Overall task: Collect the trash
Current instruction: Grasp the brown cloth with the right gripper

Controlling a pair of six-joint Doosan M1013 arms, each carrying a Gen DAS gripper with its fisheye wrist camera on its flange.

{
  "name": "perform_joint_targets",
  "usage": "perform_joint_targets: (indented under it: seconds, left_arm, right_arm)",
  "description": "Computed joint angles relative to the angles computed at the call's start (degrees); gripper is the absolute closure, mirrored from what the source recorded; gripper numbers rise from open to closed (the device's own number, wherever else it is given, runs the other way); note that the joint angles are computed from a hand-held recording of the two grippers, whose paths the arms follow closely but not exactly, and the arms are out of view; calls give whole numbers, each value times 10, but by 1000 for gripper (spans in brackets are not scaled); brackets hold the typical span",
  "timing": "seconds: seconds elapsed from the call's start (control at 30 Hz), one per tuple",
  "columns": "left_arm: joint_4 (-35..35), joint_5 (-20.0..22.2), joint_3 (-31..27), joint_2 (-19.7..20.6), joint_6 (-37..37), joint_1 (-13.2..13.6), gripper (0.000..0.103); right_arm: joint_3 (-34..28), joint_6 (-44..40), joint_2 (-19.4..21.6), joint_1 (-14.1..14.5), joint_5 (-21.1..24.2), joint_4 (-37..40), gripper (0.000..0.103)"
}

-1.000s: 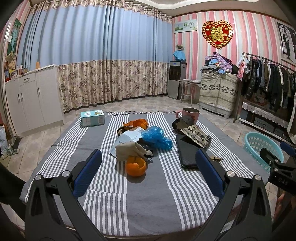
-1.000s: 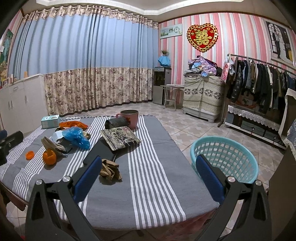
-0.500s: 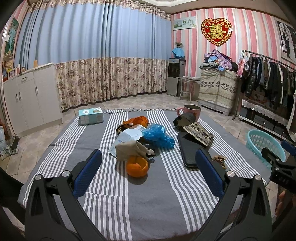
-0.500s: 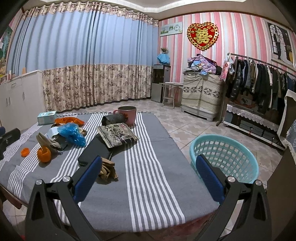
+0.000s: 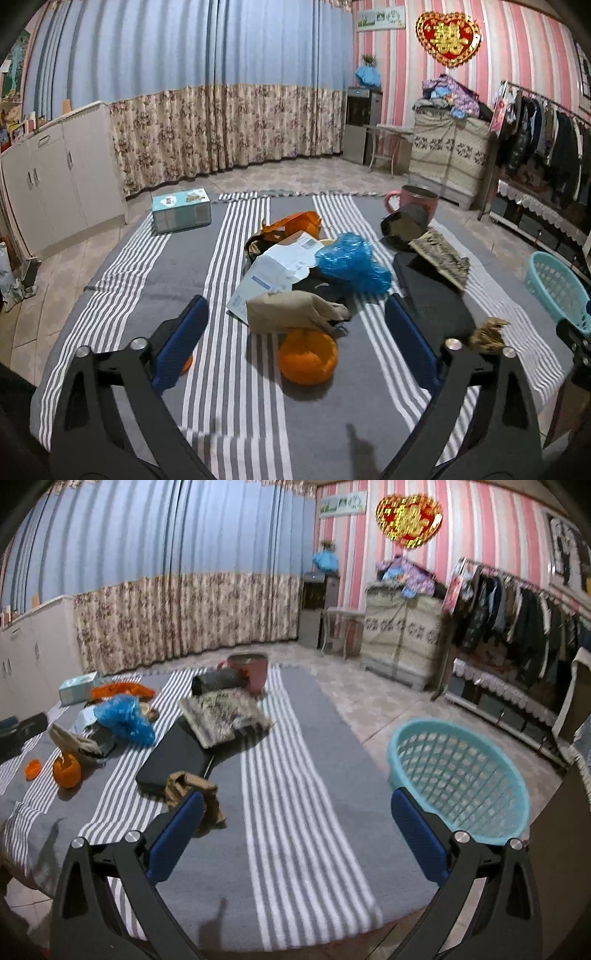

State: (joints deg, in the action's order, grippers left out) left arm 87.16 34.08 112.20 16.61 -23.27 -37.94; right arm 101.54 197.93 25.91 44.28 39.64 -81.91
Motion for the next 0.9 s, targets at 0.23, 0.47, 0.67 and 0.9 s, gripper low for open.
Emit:
perform_joint_targets:
  seconds: [0.23,0.47,0.67,0.9]
  left_arm:
    - [-85,-71,-30,28,104,40,39]
    - [-87,-69,-38,32,140,38,73]
    - [-44,-62,-36,19,112,36,79]
    - [-36,-62,-34,7,105,37,79]
  right_arm:
    - [-27,-45,16,-6,-25,46,4]
    - [-53,-92,34,-3,-48,69,4]
    - [-91,-191,59,-6,-49,149,5]
    - [-96,-286,63,-26,-132,245,55]
